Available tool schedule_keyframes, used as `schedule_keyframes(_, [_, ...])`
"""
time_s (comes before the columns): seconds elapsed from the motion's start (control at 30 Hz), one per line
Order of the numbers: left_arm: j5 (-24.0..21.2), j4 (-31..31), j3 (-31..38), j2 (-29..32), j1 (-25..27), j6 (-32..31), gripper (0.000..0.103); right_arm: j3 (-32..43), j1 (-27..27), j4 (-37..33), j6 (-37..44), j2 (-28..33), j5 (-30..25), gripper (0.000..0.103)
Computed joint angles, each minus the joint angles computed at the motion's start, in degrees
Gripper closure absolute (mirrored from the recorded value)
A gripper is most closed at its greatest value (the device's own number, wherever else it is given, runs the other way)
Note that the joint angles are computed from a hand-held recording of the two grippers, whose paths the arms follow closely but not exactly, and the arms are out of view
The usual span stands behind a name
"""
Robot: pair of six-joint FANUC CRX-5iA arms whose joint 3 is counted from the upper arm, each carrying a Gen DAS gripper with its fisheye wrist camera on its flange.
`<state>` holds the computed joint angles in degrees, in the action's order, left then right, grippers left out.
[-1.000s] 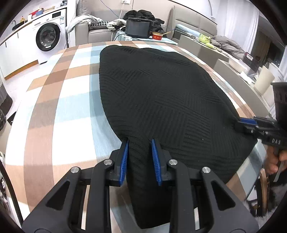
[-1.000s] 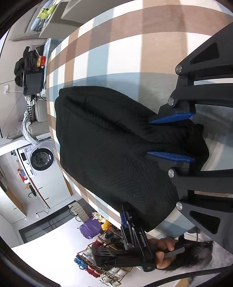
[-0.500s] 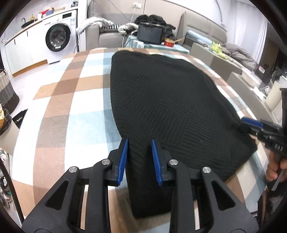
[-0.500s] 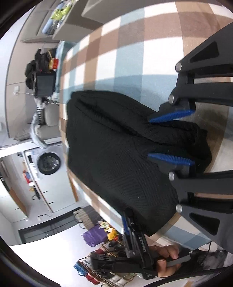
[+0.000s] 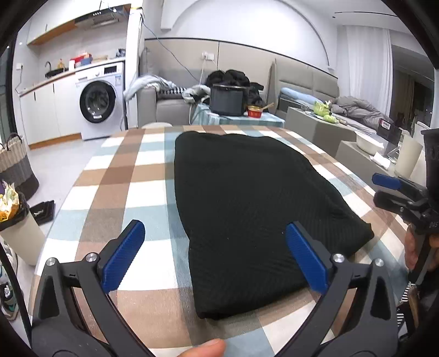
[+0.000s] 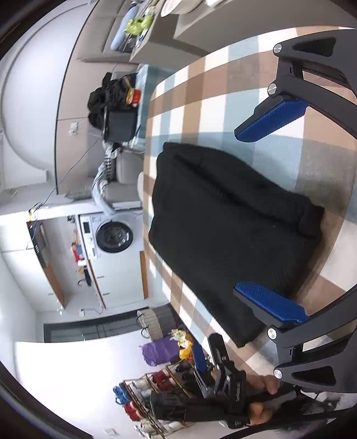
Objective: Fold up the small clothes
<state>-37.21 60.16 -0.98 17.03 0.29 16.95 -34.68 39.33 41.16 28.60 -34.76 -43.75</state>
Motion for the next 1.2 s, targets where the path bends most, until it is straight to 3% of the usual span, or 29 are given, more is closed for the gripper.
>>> schedule_keyframes(0.23, [3.2,7.5,-3.2,-1.1,-1.0,-4.6,0.001,-2.5,-1.4,4.5,-4.0,-1.2,5.2,0.000])
schedule_keyframes(0.37, [4.6,10.7,-4.6,-1.7,-1.5,-7.0,0.001,-2.4,-1.5,5.1,-4.1,-0.5,5.0,0.000])
schedule_keyframes(0.8, [4.3,9.9,-4.6,-1.8,-1.3,-6.1,0.001,-5.7,-1.4,11.2,-6.8,-1.4,7.2,0.000])
schedule_keyframes(1.2, [3.9,8.5,-3.8,-1.5,-1.1,-5.5,0.001,-7.2,-2.1,12.4,-8.2,-3.0,9.8,0.000])
